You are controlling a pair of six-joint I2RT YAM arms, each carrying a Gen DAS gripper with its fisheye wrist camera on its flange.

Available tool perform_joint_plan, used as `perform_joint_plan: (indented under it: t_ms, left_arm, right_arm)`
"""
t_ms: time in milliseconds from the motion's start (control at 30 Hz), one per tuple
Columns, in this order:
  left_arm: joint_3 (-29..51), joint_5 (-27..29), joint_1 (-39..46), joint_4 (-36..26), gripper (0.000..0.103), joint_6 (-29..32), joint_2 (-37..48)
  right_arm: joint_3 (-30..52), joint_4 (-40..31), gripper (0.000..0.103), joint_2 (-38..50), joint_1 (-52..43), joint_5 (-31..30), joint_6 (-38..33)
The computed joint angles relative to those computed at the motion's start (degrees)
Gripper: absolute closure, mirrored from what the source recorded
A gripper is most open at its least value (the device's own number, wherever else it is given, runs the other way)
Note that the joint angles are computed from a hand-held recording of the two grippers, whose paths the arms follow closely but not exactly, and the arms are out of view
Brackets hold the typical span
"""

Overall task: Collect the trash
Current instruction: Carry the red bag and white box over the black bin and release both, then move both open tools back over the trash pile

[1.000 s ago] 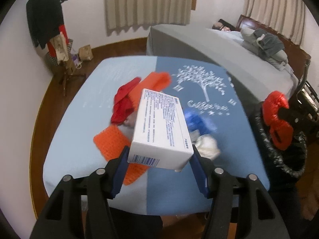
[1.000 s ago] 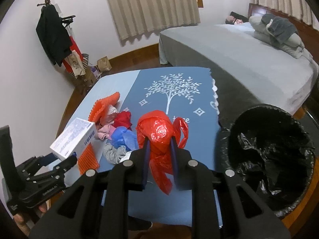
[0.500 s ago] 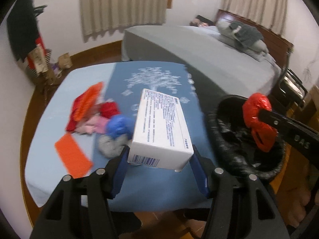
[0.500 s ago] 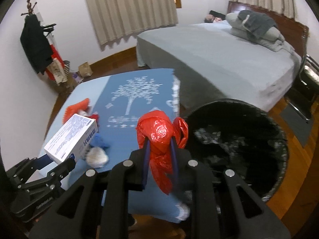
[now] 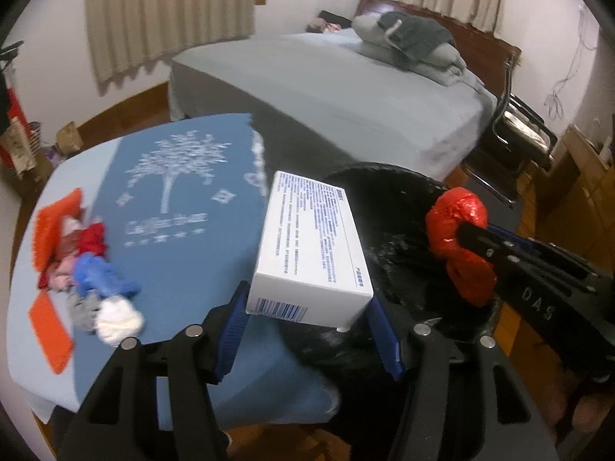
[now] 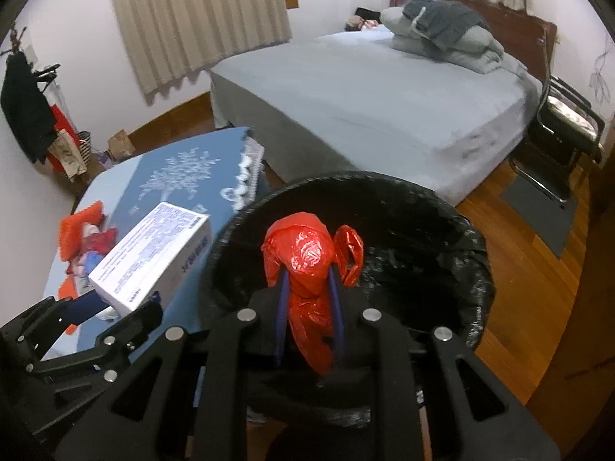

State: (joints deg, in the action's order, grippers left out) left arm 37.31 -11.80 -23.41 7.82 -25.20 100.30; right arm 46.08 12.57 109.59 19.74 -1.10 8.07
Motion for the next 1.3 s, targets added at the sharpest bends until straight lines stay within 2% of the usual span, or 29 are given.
perform_joint_plan:
  t_ms: [100,200,233,267,333,467,733,967,1067,1200,1300]
  left_arm:
    - [5.66,0.64,-1.56,-0.60,0.043,0.06,6.05]
    - [11.48,0.27,-2.57,-2.40,0.041,1.43,12.02]
    - [12.59,0.33,-2.46,-2.77,0.040,2.05,13.25]
    - [13.85,-0.23,-2.65,-3.27,0.040,2.18,14.63]
    - [15.30,-0.55,-2.64,-4.00,0.036,2.53,16.47]
    - [13.21,-0.98,-1.93,-3.13,0.030,2.82,15.43]
    - [0.83,-1.07,3.47,1.07,0.026,5.30,6.36]
    - [-12.44,-0.10,13.95,3.57,0.026,10.21,-7.07]
    - [-17.48,2.15,21.98,3.20,0.025,14.26,-14.14]
    - [-22.72,7.53,37.09,1.74,0.023,23.19,-23.12]
    - [-24.40,11.76,48.58,1.88,0.023,29.80,-25.33]
  right_arm:
    - [2.00,0.01,0.082,3.01,-3.03,-1.49,-1.00]
    - [4.87,-0.65,0.073,6.37,-5.03,-1.43,-1.00]
    - [5.93,-1.26,0.064,7.36,-5.84,-2.04,-1.11]
    - [6.64,-1.20,0.062,8.44,-6.83,-2.60,-0.90]
    - [7.07,-1.31,0.062,9.32,-7.53,-2.48,-0.91]
    - [5.42,-0.20,0.062,9.49,-8.37,-2.50,-0.58]
    - [0.09,1.14,0.062,6.58,-4.72,-0.18,2.27]
    - [-4.23,3.08,0.062,2.36,7.26,2.52,5.89]
    - [-3.29,2.88,0.062,2.52,12.51,2.34,8.24]
    - [-0.22,1.99,0.060,3.89,20.06,3.74,11.00]
    - [2.68,1.30,0.058,5.54,24.46,4.41,12.24]
